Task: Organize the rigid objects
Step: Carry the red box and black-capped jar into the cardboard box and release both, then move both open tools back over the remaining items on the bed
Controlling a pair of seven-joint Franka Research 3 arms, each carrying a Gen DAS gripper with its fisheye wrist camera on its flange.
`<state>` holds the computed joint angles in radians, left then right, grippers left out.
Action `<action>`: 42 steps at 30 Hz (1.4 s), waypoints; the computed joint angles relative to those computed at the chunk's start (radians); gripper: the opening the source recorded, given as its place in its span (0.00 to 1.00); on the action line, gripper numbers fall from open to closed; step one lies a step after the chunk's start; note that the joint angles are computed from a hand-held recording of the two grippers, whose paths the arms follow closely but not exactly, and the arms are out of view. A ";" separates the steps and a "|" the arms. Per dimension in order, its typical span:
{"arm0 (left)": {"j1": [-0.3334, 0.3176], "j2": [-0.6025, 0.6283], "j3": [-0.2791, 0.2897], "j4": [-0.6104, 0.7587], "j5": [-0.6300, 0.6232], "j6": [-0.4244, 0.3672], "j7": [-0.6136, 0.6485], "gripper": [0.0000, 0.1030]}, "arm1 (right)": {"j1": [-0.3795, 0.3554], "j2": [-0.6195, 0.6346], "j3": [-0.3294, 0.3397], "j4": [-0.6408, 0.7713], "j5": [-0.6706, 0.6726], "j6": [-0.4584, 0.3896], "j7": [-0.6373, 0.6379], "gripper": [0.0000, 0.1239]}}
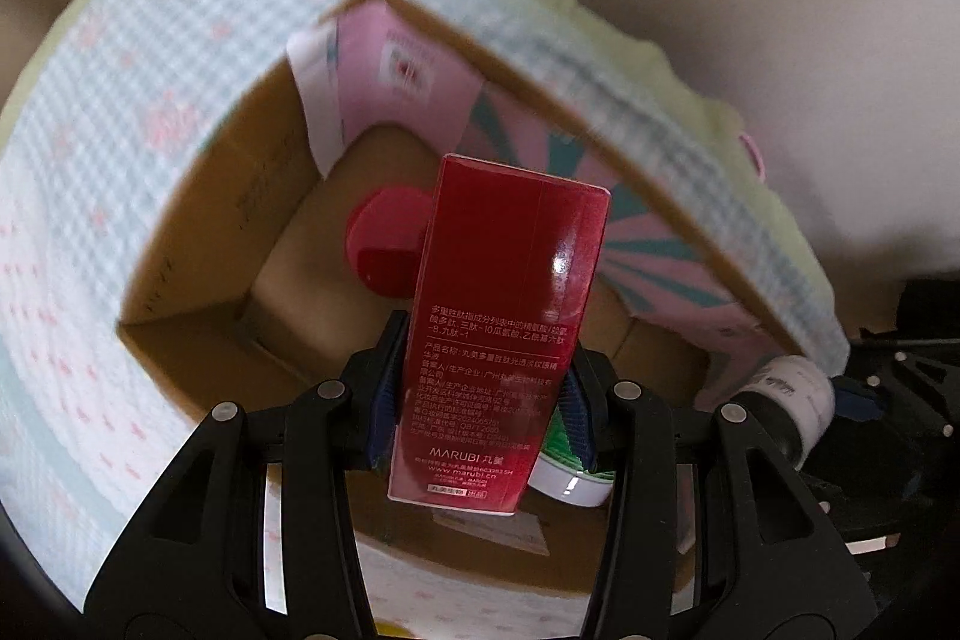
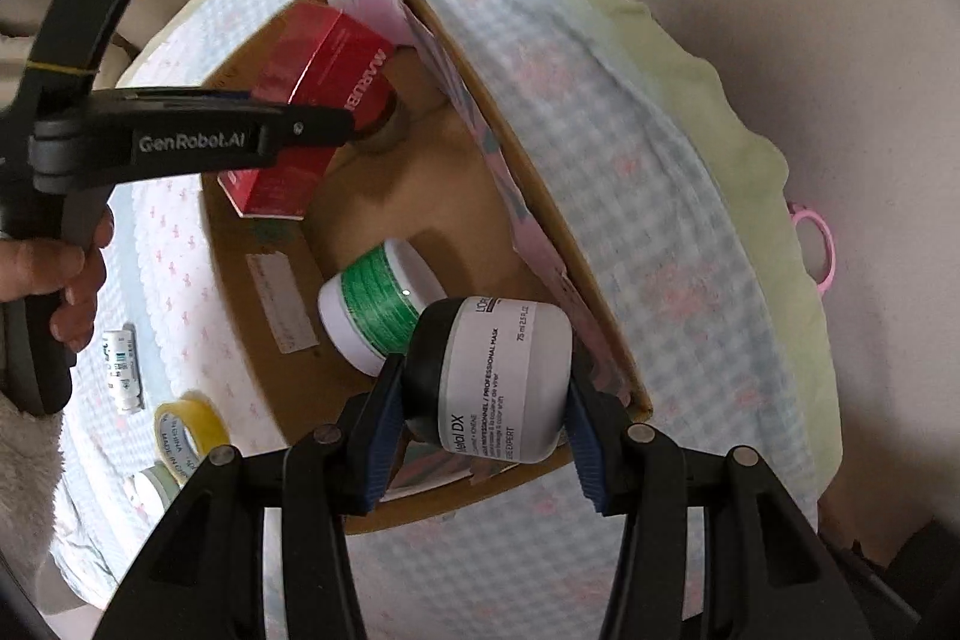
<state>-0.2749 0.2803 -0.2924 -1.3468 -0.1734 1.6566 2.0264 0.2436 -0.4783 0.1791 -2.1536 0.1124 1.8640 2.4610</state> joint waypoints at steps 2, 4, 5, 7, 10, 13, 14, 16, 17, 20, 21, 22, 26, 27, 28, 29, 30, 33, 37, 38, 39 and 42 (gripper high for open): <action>-0.003 -0.005 0.003 -0.025 0.018 0.011 -0.004 0.40 | 0.000 0.002 0.004 -0.008 -0.011 0.000 -0.002 0.37; -0.008 -0.013 0.005 -0.049 0.040 0.029 -0.005 0.40 | 0.002 -0.002 0.000 -0.024 -0.004 0.011 -0.006 0.37; -0.010 -0.016 0.005 -0.058 0.050 0.037 -0.007 0.40 | 0.002 -0.002 -0.002 -0.027 -0.001 0.015 -0.007 0.37; -0.016 -0.009 0.005 -0.055 0.066 0.037 -0.015 0.40 | 0.001 -0.005 -0.004 -0.041 0.007 0.030 -0.004 0.37; -0.020 -0.008 0.000 -0.048 0.078 0.044 0.002 0.58 | 0.002 -0.001 -0.013 -0.054 0.029 0.052 -0.010 0.38; -0.027 -0.029 -0.001 -0.056 0.106 0.097 0.035 1.00 | 0.000 -0.008 -0.011 -0.060 0.042 0.063 0.008 0.83; -0.030 -0.026 0.001 -0.048 0.120 0.101 0.041 1.00 | -0.001 -0.022 -0.009 -0.072 0.041 0.083 0.012 0.83; -0.030 -0.030 0.004 -0.052 0.132 0.109 0.046 1.00 | 0.004 -0.046 -0.010 -0.090 0.053 0.114 0.006 0.83; -0.030 -0.031 0.006 -0.051 0.137 0.109 0.046 1.00 | 0.005 -0.054 -0.007 -0.095 0.056 0.115 0.007 0.83; -0.032 -0.014 0.009 -0.022 0.147 0.097 0.036 1.00 | 0.003 -0.065 -0.004 -0.103 0.068 0.116 0.019 0.83; -0.030 -0.014 0.010 -0.019 0.145 0.095 0.032 1.00 | 0.003 -0.070 -0.004 -0.108 0.074 0.120 0.024 0.83; -0.028 -0.014 0.010 -0.015 0.139 0.090 0.026 1.00 | 0.003 -0.072 -0.003 -0.108 0.076 0.121 0.028 0.83; -0.022 -0.037 0.010 -0.020 0.131 0.078 0.023 1.00 | 0.000 -0.063 0.008 -0.075 0.050 0.097 0.027 0.83; -0.021 -0.046 0.010 -0.026 0.133 0.081 0.025 1.00 | -0.001 -0.057 0.011 -0.059 0.038 0.082 0.024 0.83; -0.019 -0.058 0.012 -0.034 0.135 0.083 0.030 1.00 | -0.002 -0.050 0.014 -0.044 0.029 0.070 0.024 0.83; -0.014 -0.071 0.014 -0.038 0.133 0.076 0.037 1.00 | 0.000 -0.045 0.013 -0.031 0.027 0.055 0.021 0.83; -0.011 -0.076 0.015 -0.035 0.124 0.070 0.043 1.00 | 0.005 -0.035 0.006 -0.010 0.035 0.029 0.011 0.83; -0.001 -0.099 0.020 -0.024 0.106 0.053 0.053 1.00 | 0.004 -0.033 0.011 0.022 0.025 0.000 0.017 0.83; 0.014 -0.158 0.033 -0.029 0.106 0.048 0.061 1.00 | 0.001 -0.021 0.038 0.091 -0.035 -0.059 0.031 0.83; 0.016 -0.176 0.037 -0.037 0.113 0.056 0.061 1.00 | 0.003 -0.016 0.044 0.117 -0.052 -0.078 0.029 0.83; 0.021 -0.199 0.041 -0.047 0.110 0.061 0.068 1.00 | 0.004 -0.011 0.046 0.133 -0.062 -0.088 0.027 0.83; 0.045 -0.268 0.064 -0.075 0.076 0.060 0.098 1.00 | 0.011 0.015 0.067 0.211 -0.113 -0.144 0.014 0.83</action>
